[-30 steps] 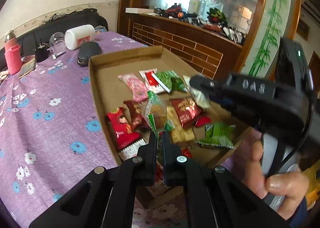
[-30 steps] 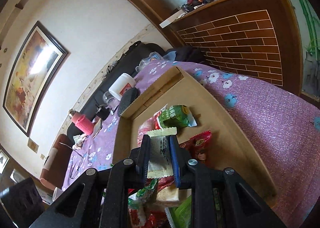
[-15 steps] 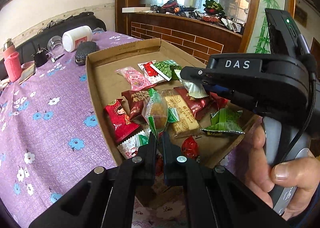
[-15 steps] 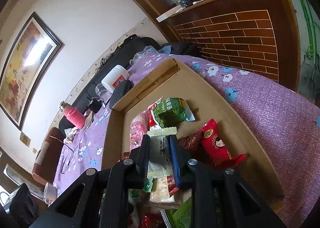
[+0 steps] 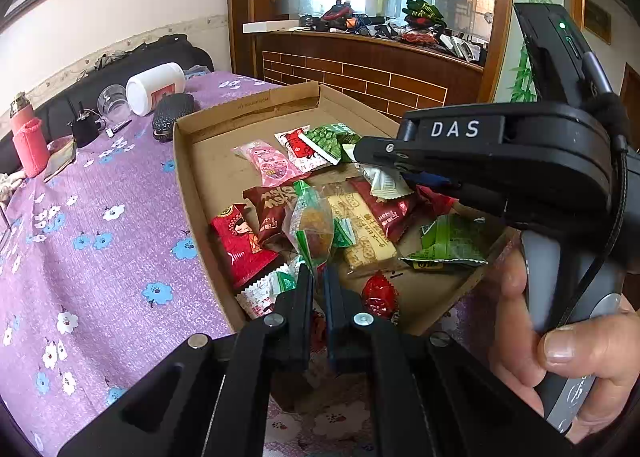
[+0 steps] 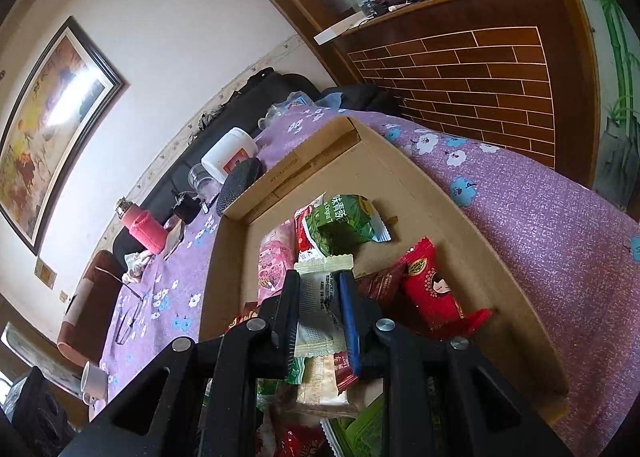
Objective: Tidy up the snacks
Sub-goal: 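Lower both held snacks into the tray and open both grippers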
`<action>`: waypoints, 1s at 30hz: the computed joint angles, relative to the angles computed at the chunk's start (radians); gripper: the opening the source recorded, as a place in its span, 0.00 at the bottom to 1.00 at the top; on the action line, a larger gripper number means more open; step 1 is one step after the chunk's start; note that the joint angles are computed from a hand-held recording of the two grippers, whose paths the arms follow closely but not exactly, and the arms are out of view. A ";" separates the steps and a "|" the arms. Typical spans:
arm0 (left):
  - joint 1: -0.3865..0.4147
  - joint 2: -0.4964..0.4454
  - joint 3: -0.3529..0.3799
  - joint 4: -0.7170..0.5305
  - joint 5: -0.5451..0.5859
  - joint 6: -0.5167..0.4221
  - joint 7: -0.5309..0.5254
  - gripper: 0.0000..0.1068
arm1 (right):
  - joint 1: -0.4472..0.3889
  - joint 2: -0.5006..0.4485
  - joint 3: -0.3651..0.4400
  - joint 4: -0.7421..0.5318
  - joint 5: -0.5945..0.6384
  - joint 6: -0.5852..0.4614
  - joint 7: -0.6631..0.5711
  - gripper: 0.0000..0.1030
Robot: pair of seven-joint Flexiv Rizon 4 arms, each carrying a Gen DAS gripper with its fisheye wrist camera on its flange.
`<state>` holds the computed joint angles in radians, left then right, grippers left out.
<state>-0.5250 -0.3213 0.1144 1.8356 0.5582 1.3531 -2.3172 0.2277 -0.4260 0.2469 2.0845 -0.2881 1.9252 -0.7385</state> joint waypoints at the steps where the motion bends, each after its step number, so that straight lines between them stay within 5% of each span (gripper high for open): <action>1: -0.001 0.000 0.001 -0.001 0.002 -0.001 -0.002 0.04 | 0.003 0.001 -0.003 0.000 0.002 -0.001 -0.002 0.20; 30: -0.017 0.009 0.003 -0.028 0.085 -0.038 -0.063 0.05 | 0.033 0.013 -0.023 0.001 0.045 -0.022 -0.053 0.22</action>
